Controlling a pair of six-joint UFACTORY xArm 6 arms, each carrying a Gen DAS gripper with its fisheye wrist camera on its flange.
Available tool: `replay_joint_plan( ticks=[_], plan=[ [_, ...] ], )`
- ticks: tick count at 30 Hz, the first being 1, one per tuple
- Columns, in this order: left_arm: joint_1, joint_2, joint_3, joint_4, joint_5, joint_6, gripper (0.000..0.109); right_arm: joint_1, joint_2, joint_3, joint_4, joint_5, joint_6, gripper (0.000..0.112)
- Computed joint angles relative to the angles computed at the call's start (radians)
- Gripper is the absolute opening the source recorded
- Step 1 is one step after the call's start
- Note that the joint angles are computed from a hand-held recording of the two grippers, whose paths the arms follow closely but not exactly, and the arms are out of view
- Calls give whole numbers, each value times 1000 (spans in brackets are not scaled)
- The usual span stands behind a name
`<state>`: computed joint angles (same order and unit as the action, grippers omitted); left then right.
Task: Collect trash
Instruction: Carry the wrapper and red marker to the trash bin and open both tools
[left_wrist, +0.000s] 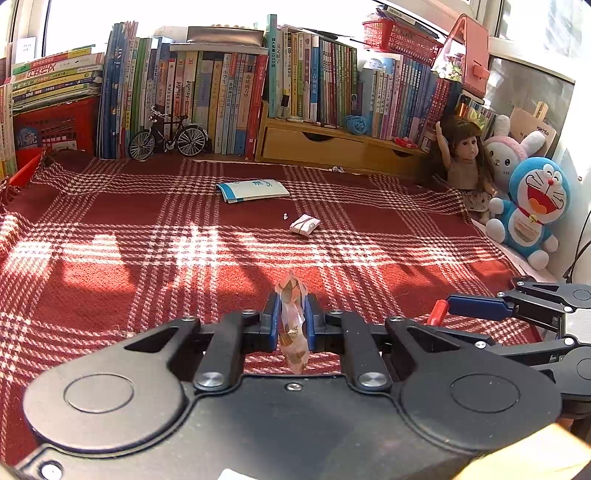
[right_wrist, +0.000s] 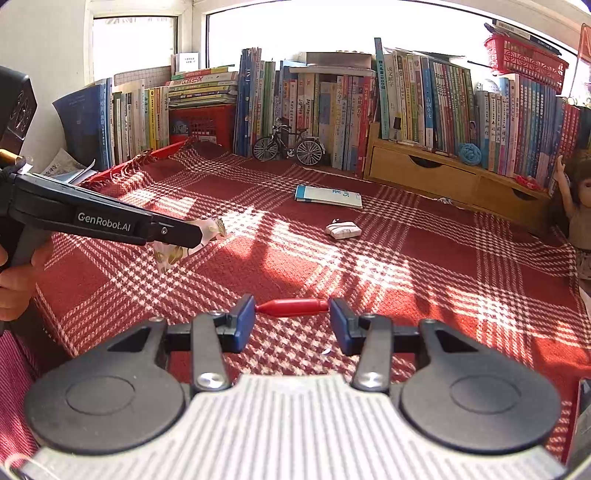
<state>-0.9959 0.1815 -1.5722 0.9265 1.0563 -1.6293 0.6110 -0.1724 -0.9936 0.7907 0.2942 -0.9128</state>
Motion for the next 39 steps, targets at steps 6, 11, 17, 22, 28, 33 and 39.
replay_joint_plan(
  ticks=[6,11,17,22,28,33,39],
  plan=[
    [-12,-20,50,-1,-15,-14,13,1,-28,51,-6,-37,56,52],
    [-10,-7,76,-40,-21,0,15,1,-35,79,-21,-54,104,52],
    [-15,26,90,-56,-9,-51,34,25,-50,123,-1,-109,99,52],
    [-28,57,73,-35,17,-57,46,52,-73,156,60,-148,55,52],
    [-29,67,61,-25,46,-96,17,80,-93,199,107,-185,48,52],
    [-70,44,73,12,65,-103,13,74,-126,226,133,-143,31,52],
    [-144,9,94,47,97,-141,13,47,-197,274,104,-72,54,52]
  ],
)
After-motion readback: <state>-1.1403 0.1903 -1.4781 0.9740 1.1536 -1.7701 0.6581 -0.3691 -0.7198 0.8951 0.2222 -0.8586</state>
